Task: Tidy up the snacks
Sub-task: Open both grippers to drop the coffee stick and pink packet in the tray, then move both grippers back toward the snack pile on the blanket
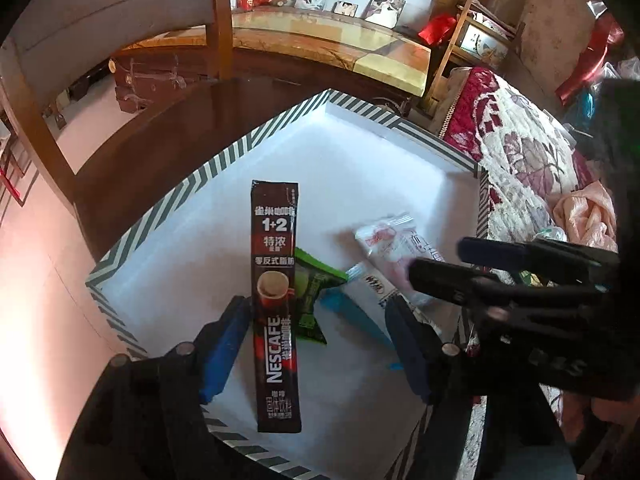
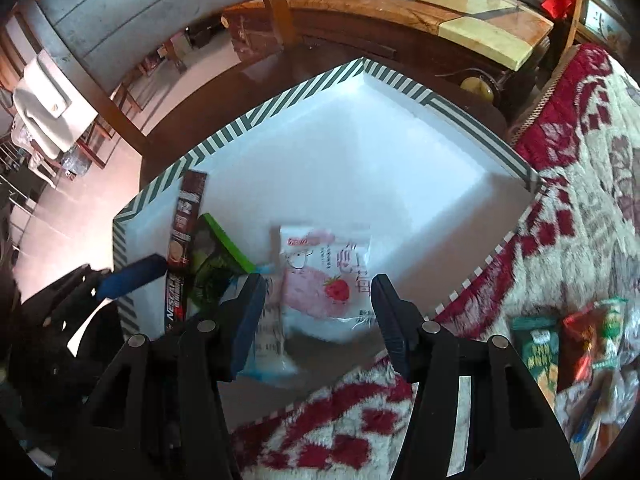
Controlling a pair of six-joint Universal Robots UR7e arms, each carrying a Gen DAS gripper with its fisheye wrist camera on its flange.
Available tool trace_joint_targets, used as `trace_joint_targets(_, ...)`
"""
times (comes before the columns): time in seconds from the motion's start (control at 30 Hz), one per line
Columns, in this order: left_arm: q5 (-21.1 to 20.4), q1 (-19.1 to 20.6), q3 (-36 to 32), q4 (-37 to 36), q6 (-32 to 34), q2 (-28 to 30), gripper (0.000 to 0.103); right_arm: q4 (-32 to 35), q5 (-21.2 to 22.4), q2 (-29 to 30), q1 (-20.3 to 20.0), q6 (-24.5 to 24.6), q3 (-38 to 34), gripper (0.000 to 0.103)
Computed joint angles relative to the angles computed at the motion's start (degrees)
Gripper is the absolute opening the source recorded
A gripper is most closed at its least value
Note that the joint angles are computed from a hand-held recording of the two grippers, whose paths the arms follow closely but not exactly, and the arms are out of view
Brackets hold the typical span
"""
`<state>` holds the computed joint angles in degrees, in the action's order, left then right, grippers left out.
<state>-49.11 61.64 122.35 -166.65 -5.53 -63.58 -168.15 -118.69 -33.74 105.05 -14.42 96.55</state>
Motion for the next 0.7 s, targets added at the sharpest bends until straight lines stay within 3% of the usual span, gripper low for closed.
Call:
trace_joint_targets(0.2, 3.1, -1.9, 1.1, -1.7, 0.6, 0.2, 0.074, -8.2, 1.6, -5.0, -0.2, 0.3, 7.9, 0.055)
trace_joint_targets(0.7, 1.1, -7.6, 2.8, -1.0, 0.8, 1.7, 0.079, -20.0, -1.9, -17.4, -5.9, 2.1, 25.5, 0.055)
